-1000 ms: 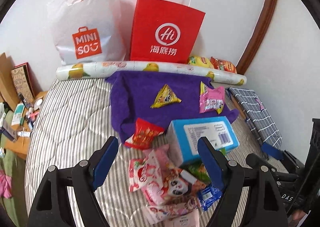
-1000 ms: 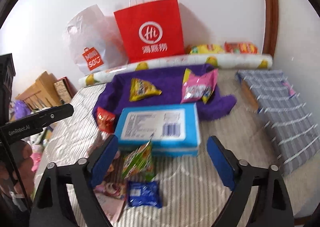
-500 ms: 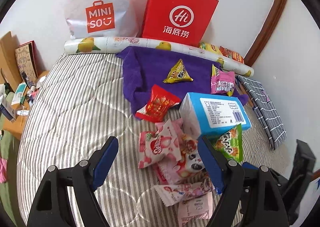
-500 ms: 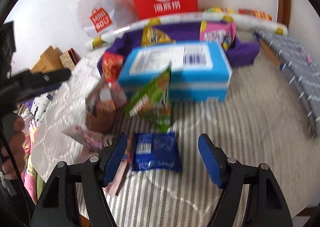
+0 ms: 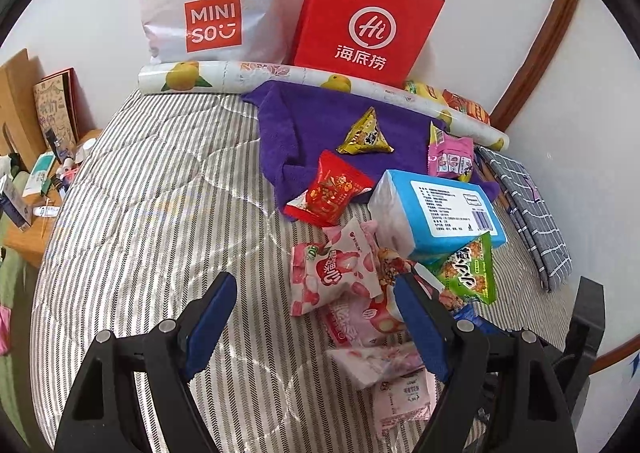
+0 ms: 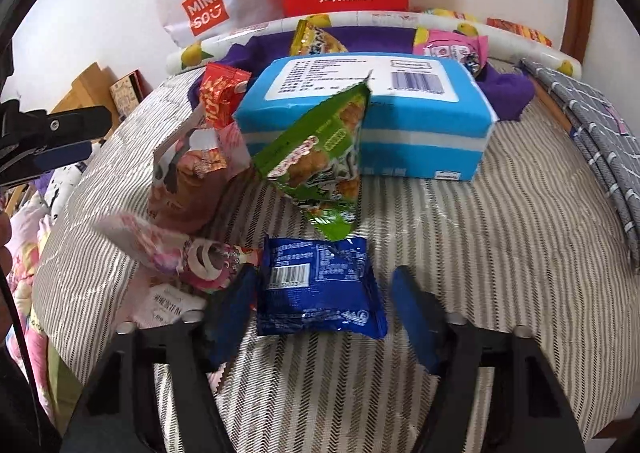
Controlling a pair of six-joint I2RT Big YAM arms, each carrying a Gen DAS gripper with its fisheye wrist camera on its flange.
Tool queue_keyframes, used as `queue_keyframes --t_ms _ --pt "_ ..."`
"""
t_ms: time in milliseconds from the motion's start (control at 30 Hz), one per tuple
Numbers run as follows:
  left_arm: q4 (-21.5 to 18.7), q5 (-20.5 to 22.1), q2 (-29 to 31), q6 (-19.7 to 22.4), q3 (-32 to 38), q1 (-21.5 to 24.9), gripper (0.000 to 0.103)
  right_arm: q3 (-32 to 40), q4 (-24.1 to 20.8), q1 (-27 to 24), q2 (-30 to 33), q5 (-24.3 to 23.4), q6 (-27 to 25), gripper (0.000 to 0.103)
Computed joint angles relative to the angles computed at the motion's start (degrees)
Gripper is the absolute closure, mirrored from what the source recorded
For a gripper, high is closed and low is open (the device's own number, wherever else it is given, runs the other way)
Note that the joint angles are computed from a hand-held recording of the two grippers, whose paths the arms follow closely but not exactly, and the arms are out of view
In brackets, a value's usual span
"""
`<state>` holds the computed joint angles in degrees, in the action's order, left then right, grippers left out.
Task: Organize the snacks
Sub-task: 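Grasp the blue biscuit packet with the right gripper and lift it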
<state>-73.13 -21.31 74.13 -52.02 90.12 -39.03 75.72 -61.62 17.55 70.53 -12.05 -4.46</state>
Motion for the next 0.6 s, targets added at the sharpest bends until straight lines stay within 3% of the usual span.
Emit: queue_keyframes --t_ms 67,267,600 --pt "0.25 0.36 0.21 0.04 -0.02 -0.14 0.023 -0.26 0.3 0.24 -0.24 1.65 -1.54 0.051" --pt "1.16 1.06 0.49 0.81 -0.73 -0.89 0.023 -0.8 0.77 -0.85 -0.89 0.01 -1.57 0.056" --pt "3.01 2.81 -0.46 1.61 -3.19 -0.18 0.023 -1.25 1.39 -3.65 -3.14 0.55 -2.08 0.058"
